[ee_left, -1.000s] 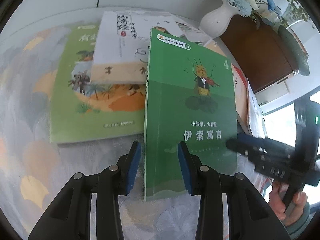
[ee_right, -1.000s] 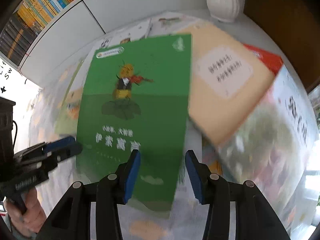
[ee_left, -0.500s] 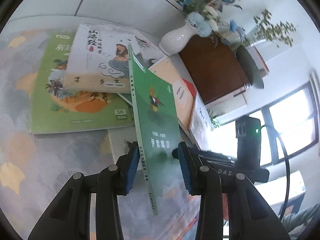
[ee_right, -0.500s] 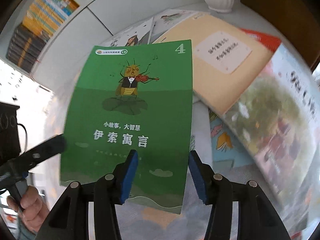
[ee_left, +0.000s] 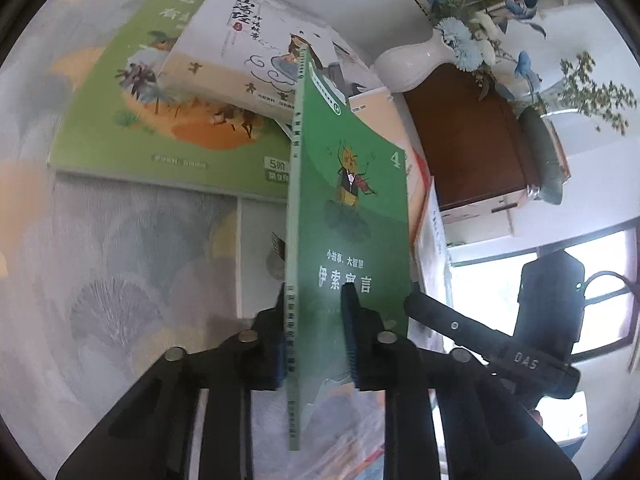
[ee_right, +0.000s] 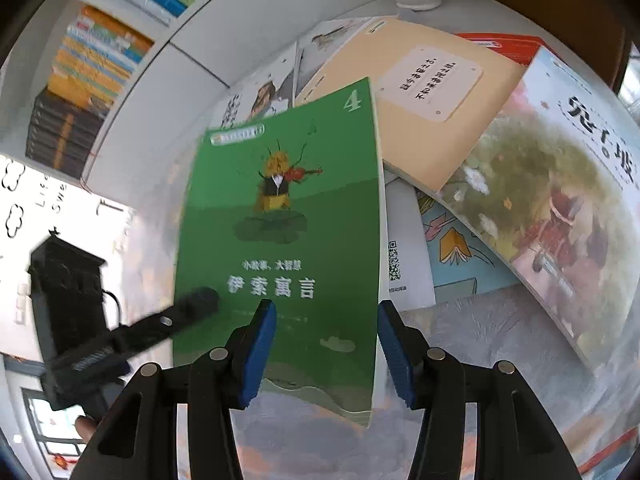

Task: Organize books
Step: 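Lift the green book with the left tool and carry it away from the pile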

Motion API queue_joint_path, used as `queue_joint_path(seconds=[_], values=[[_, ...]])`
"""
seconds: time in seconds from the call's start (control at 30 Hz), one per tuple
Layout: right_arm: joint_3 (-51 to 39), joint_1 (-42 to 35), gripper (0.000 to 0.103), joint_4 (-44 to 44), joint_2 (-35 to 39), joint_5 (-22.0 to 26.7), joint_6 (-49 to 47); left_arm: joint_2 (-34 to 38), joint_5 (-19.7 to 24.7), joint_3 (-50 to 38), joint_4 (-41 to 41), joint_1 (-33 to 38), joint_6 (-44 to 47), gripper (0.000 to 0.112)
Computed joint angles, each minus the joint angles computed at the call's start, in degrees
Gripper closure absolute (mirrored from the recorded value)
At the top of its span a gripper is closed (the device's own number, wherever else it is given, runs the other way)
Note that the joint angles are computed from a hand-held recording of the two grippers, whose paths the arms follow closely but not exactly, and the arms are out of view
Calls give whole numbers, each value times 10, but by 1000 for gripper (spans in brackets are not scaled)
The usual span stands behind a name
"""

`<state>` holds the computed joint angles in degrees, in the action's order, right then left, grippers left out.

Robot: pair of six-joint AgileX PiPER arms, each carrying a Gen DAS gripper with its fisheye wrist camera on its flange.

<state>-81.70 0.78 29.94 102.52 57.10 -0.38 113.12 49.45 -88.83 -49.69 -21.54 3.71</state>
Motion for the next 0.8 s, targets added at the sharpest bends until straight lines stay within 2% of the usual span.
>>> queue_joint_path(seconds=[0.1, 0.17, 0.23, 0.3, 0.4, 0.5, 0.57, 0.6, 0.67, 0.7, 0.73, 0.8], values=[[11, -9, 50, 1, -10, 1, -1, 0, 19, 29, -120, 28, 38, 100], [30, -25, 49, 23, -18, 2, -17, 0, 29, 37, -155, 38, 49, 100], [63, -57, 47, 84, -26, 8, -59, 5, 44, 14, -140, 37, 35, 100], [106, -86, 40, 141, -34, 12, -95, 14, 64, -6, -141, 35, 24, 100], [159, -118, 36, 222, -32, 26, -151, 28, 89, -3, -203, 43, 40, 100], [203, -140, 26, 307, -25, 43, -209, 41, 95, -30, -179, 36, 18, 100], [222, -150, 25, 342, -20, 45, -233, 47, 101, -39, -166, 35, 9, 100], [228, -157, 26, 350, -19, 47, -240, 45, 106, -34, -165, 39, 12, 100], [246, -160, 44, 352, -32, 38, -242, 49, 115, -43, -140, 40, 7, 100], [242, -161, 60, 343, -33, 42, -241, 49, 120, -44, -125, 40, 7, 100], [237, -157, 70, 337, -34, 44, -240, 52, 124, -50, -110, 37, 0, 99], [210, -132, 71, 291, -43, 27, -203, 55, 125, -67, -74, 27, -18, 99]])
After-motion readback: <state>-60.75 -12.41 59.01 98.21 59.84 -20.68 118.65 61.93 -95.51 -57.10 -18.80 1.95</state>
